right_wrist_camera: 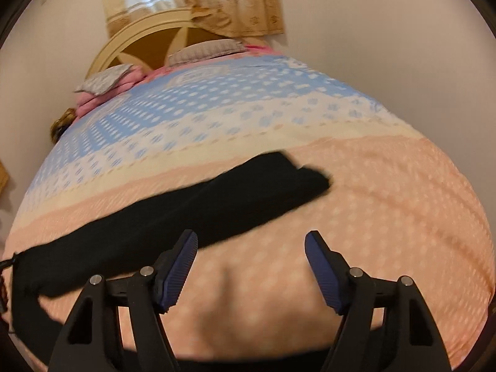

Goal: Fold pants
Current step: 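Lower both grippers onto the pants waistband and close them on it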

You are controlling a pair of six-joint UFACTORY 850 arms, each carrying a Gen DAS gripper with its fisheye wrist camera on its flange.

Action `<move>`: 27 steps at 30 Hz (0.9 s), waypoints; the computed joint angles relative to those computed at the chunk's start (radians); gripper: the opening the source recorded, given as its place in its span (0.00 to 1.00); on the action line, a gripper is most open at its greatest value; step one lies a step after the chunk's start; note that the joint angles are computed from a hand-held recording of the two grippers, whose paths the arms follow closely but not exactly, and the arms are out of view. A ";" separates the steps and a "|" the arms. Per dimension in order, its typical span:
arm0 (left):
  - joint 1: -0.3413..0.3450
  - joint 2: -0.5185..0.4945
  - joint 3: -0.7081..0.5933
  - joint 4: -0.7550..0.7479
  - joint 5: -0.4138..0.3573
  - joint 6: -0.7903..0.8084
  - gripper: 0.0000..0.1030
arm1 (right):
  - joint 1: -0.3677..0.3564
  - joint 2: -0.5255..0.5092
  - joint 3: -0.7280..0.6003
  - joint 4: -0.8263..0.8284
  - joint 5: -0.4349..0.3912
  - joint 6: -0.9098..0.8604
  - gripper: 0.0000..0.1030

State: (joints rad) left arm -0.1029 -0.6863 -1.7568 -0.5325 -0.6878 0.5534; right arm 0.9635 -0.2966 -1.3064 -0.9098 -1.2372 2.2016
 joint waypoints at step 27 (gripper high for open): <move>-0.034 -0.024 -0.033 0.081 0.030 -0.037 0.17 | -0.379 0.066 0.141 0.088 0.490 -0.322 0.11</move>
